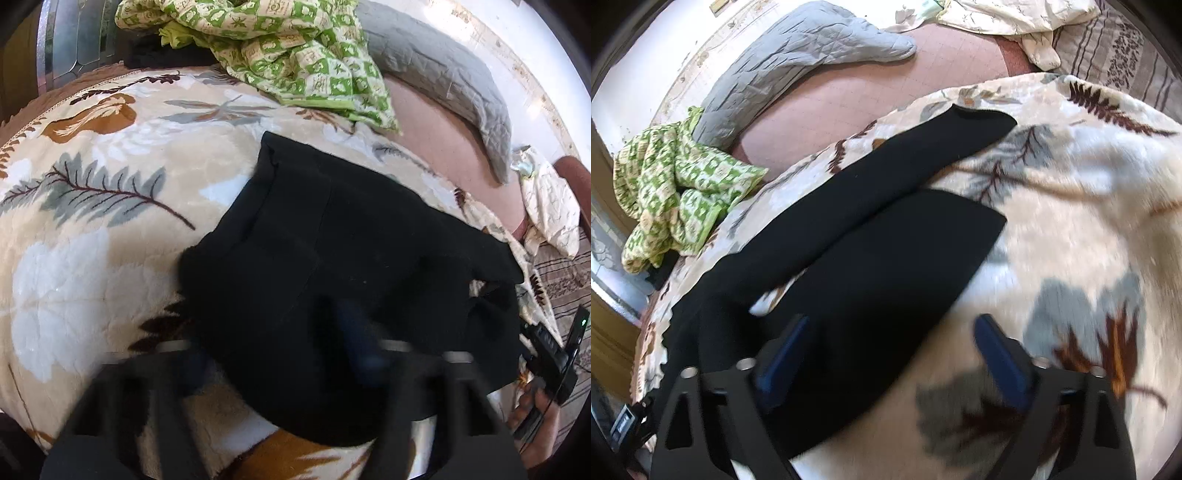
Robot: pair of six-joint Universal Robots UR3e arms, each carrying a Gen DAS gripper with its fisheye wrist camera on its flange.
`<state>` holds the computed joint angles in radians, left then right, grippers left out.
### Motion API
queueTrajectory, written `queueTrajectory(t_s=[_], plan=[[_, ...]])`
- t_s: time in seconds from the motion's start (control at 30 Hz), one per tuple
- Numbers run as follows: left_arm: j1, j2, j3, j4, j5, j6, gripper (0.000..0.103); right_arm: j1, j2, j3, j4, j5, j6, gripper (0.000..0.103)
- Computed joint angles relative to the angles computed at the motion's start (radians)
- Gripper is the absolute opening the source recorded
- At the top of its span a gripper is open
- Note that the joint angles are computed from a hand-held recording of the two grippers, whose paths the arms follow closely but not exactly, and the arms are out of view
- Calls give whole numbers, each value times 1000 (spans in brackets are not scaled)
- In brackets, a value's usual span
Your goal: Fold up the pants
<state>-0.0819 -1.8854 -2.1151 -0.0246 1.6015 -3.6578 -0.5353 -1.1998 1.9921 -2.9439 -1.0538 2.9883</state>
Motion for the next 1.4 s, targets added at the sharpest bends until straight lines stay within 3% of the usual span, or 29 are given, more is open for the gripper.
queueTrajectory(t_s=[0.03, 0.07, 0.1, 0.17, 0.23, 0.4, 0.53, 0.63, 0.7, 0.77, 1.07, 1.13, 1.23, 1.4], plan=[[12, -3, -7, 12, -18, 0, 24, 11, 15, -19, -7, -18, 9, 57], [20, -3, -14, 21, -35, 1, 21, 23, 32, -46, 2, -42, 21, 34], [31, 0, -20, 24, -55, 8, 19, 20, 40, -58, -1, -43, 32, 20], [42, 14, -24, 6, -85, 24, 13, -9, 31, -54, 18, 11, 27, 11], [62, 56, -44, -9, -119, 43, 12, -40, -20, -6, 12, 46, 9, 9], [120, 213, -111, -78, -198, 128, 12, -184, -290, 196, 81, 134, -91, 8], [187, 362, -185, -187, -235, 212, 11, -374, -579, 322, 391, 198, -295, 8], [215, 379, -240, -203, -232, 234, 12, -446, -660, 347, 581, 143, -432, 9], [230, 355, -259, -198, -253, 231, 12, -438, -626, 357, 533, 56, -415, 17], [225, 334, -280, -159, -245, 217, 13, -455, -591, 351, 503, 14, -363, 33], [234, 466, -318, -218, -167, 209, 35, -474, -743, 389, 427, 43, -355, 38], [233, 477, -327, -221, -154, 227, 39, -413, -710, 385, 369, 18, -336, 40], [219, 429, -315, -218, -120, 248, 45, -320, -591, 334, 383, -2, -360, 51], [234, 444, -292, -272, -137, 277, 55, -149, -434, 319, 237, -152, -336, 58]])
